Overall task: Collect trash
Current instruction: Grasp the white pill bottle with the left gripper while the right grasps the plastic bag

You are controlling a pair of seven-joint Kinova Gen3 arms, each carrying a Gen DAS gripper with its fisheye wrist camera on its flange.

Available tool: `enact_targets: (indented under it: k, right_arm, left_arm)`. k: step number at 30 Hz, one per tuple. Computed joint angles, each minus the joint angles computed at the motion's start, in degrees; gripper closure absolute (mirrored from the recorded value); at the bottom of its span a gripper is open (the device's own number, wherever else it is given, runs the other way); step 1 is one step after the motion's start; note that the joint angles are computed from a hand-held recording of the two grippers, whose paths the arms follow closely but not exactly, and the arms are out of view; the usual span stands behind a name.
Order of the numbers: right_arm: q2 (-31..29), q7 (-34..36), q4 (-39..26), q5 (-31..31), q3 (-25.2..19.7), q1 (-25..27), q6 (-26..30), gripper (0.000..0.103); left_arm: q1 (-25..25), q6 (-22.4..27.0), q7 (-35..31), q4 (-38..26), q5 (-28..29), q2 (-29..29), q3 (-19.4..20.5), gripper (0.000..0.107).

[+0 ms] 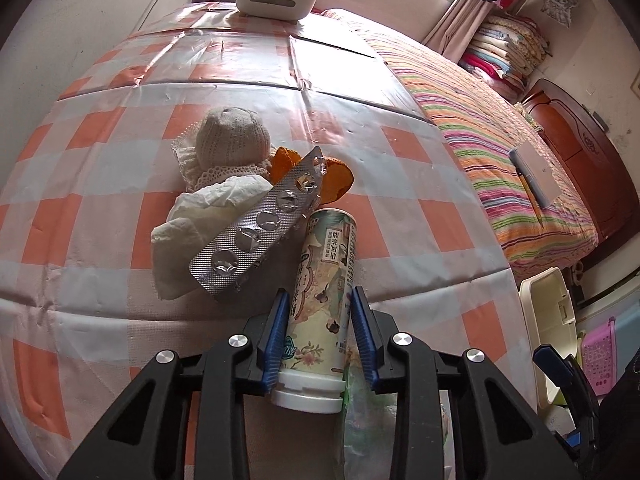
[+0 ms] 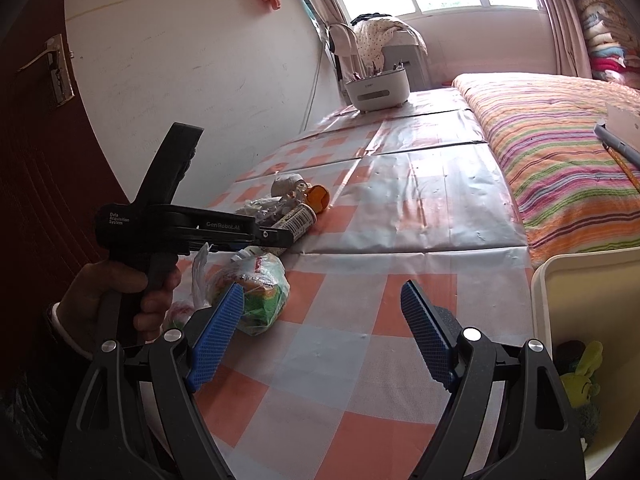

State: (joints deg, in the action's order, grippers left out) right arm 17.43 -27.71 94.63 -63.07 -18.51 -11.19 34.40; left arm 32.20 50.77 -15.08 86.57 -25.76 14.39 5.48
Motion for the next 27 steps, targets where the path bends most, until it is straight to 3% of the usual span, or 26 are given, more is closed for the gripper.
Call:
enact_targets:
  k: [8,15,23,25,26,27]
  right_arm:
    - [4.6,-9.4,-6.9,6.6,0.6,-2.5,6.9,0.023]
    - [10.1,-19.2,-14.7,11.6,-0.2,-4.3,12.8,0.023]
    - [13.5,-25.5,-20.5,17.7,-1.3,-8.3,15.3,0.024]
    - [13.8,-26.8,-21.3,19.9,-1.0,-9.3,15.4,0.029]
    - [14.2,-27.3,-22.0,20.7,-1.1,-9.6,16.1,0.044]
    - [14.7,-27.4,-22.5,20.9,-1.5,-9.5,16.7,0.047]
  left_arm:
    - [3.5,-0.8,10.4,3.3,-8.9,-3.7,0.1,0.077]
    - [4.2,-2.0,21.8,7.9,-19.2,-8.1,3.1,0.079]
    - [2.0,-2.9,25.7,10.3,-23.1,-10.2,6.3,0.079]
    - [1.4,-3.5,26.0,10.8,-23.2,-10.4,6.6,0.079]
    - [1.3,-3.7,26.4,11.1,-23.5,-10.5,6.8,0.079]
    - [1.2,-4.0,27.0,11.5,-23.9,-10.7,6.9,0.079]
